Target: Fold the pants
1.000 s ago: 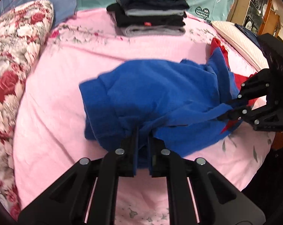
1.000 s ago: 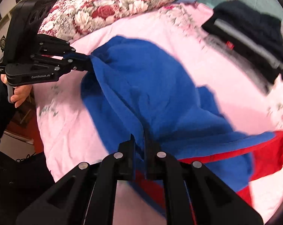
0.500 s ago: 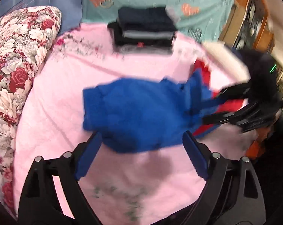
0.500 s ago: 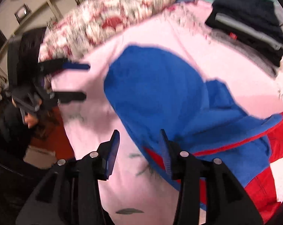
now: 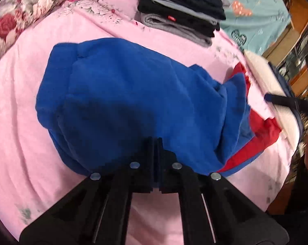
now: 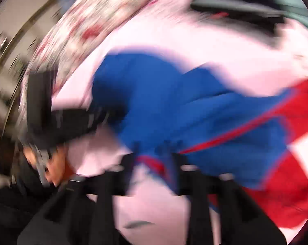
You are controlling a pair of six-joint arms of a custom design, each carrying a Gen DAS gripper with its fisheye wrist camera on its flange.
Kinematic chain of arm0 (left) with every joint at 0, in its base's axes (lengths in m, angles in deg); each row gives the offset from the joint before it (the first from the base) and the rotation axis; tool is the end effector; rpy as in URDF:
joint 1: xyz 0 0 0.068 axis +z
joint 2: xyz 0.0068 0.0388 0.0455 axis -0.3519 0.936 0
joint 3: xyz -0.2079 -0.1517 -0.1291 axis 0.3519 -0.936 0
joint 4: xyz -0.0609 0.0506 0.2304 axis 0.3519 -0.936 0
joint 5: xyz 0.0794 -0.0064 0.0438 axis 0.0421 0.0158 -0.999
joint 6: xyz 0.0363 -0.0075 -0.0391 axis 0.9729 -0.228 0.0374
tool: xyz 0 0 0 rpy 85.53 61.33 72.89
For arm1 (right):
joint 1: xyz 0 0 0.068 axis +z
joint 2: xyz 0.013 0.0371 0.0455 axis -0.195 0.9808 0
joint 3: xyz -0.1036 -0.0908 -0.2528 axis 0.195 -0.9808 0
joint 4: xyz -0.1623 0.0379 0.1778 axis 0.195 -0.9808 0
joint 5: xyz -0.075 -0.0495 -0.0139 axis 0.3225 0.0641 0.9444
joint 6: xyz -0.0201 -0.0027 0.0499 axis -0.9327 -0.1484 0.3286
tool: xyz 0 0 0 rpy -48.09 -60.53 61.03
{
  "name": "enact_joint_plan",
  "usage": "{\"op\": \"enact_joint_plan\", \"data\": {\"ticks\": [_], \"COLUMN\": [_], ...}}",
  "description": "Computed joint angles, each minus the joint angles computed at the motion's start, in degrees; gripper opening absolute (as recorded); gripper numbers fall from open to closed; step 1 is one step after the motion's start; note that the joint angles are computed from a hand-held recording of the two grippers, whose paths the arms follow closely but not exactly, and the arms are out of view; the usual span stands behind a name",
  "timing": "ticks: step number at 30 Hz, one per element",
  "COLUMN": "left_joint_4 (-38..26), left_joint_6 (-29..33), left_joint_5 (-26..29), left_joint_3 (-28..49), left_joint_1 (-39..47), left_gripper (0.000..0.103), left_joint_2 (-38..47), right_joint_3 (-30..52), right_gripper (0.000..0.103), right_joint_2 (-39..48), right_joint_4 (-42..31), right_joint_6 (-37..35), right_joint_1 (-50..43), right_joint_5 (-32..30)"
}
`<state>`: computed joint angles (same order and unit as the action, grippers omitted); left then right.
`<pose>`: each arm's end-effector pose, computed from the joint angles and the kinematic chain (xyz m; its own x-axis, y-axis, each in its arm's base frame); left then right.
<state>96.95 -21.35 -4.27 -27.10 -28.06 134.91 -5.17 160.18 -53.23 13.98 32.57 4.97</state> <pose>0.2561 -0.0513 0.0802 -0.8406 0.1989 -0.5039 0.4258 0.8176 -0.3876 0.2155 0.2041 0.1655 -0.8891 -0.0383 -0.4561 -0.1840 0.9424 0.2795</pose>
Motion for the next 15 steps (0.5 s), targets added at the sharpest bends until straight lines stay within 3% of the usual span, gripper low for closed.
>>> {"op": "enact_joint_plan", "data": {"ticks": [1, 2, 5, 9, 15], "left_joint_4": [2.6, 1.5, -3.2, -1.9, -1.1], "left_joint_6": [-0.5, -0.7, 0.2, -0.4, -0.2], "left_joint_5": [3.6, 5.9, 13.3, 13.0, 11.1], "left_joint_3": [-0.4, 0.4, 3.7, 2.5, 1.0], "left_joint_1": [1.9, 3.2, 7.5, 7.0, 6.1], "left_gripper": [0.003, 0.003, 0.003, 0.003, 0.003], "left_joint_2": [2.1, 3.0, 6.3, 5.9, 3.8], "right_joint_3": [-0.6, -0.7, 2.4, 14.8, 34.8], "right_gripper": [0.073, 0.077, 0.079, 0.079, 0.079], "right_joint_2": [-4.0, -6.0, -5.4, 6.8, 23.4], "right_joint_4": [-4.0, -6.7, -13.5, -20.4, -31.4], "right_joint_6": [2.0, 3.3, 3.7, 2.7, 2.3], "right_joint_1": [-4.3, -8.2, -27.7, -47.2, -50.8], "right_joint_5": [3.3, 4.7, 0.2, -8.7, -5.5]}}
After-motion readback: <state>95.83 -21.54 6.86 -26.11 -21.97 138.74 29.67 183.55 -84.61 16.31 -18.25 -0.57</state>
